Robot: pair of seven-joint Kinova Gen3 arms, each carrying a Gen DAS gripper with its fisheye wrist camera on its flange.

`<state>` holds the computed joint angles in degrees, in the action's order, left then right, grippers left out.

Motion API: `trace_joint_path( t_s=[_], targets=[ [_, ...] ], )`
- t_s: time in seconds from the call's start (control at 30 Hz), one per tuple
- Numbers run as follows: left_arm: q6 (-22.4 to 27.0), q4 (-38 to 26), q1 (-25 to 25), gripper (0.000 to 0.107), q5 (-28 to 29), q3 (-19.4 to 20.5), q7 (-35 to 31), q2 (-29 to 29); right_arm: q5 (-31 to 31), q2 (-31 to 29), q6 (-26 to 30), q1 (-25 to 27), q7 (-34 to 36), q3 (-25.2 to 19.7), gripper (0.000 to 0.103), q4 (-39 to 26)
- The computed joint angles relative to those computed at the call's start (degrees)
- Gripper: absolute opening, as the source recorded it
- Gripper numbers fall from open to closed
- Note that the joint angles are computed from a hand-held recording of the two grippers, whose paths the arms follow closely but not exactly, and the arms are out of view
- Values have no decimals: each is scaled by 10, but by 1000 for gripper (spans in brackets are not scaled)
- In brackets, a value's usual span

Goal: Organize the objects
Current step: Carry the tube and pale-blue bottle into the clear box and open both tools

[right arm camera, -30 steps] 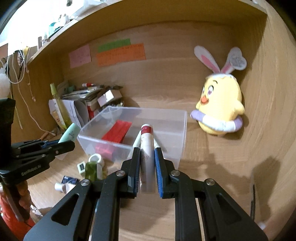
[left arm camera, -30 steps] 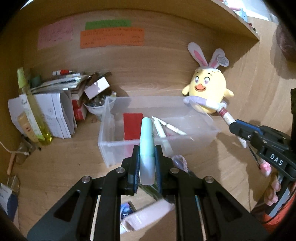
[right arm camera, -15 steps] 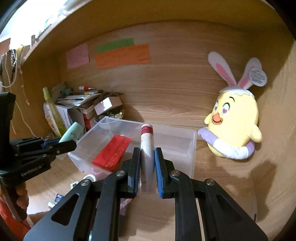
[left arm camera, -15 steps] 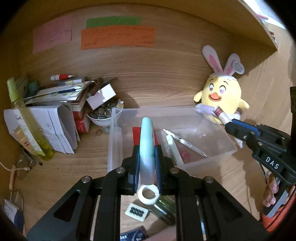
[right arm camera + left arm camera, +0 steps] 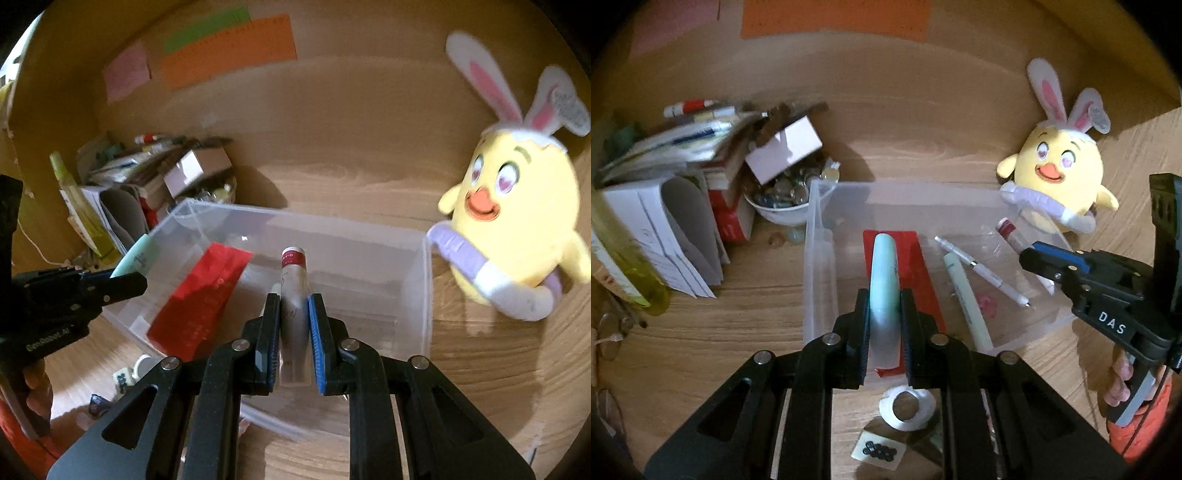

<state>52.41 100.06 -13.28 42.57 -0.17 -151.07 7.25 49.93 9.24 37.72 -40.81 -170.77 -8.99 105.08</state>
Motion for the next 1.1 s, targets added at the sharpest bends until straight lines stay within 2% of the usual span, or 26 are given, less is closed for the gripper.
trace_joint_path(
  t_s=[0.27,0.57,0.63,0.67,0.8,0.87,0.93,1.03,1.1],
  targets=[
    [-11,-16,11,14,-29,11,24,18,-67,38,-11,11,74,14,14,-24],
    [-1,-19,11,15,-38,15,27,20,-90,43,-8,1,97,28,14,-32],
    [5,-20,9,22,-37,14,26,18,-91,43,-1,-3,98,30,15,-34],
    [7,-19,7,29,-34,14,24,17,-91,43,3,-5,97,30,17,-35],
    [6,-6,1,40,-16,8,3,-1,-69,34,17,-19,79,29,28,-32],
    [6,4,-1,50,-4,3,-13,-14,-51,28,27,-28,62,25,32,-30],
    [3,18,-3,55,10,-4,-32,-32,-32,18,30,-35,42,19,33,-24],
    [5,35,0,57,20,-18,-55,-55,0,4,48,-46,8,5,38,-15],
    [10,46,2,66,28,-27,-71,-67,35,-4,76,-61,-27,-8,42,-8]
  ],
)
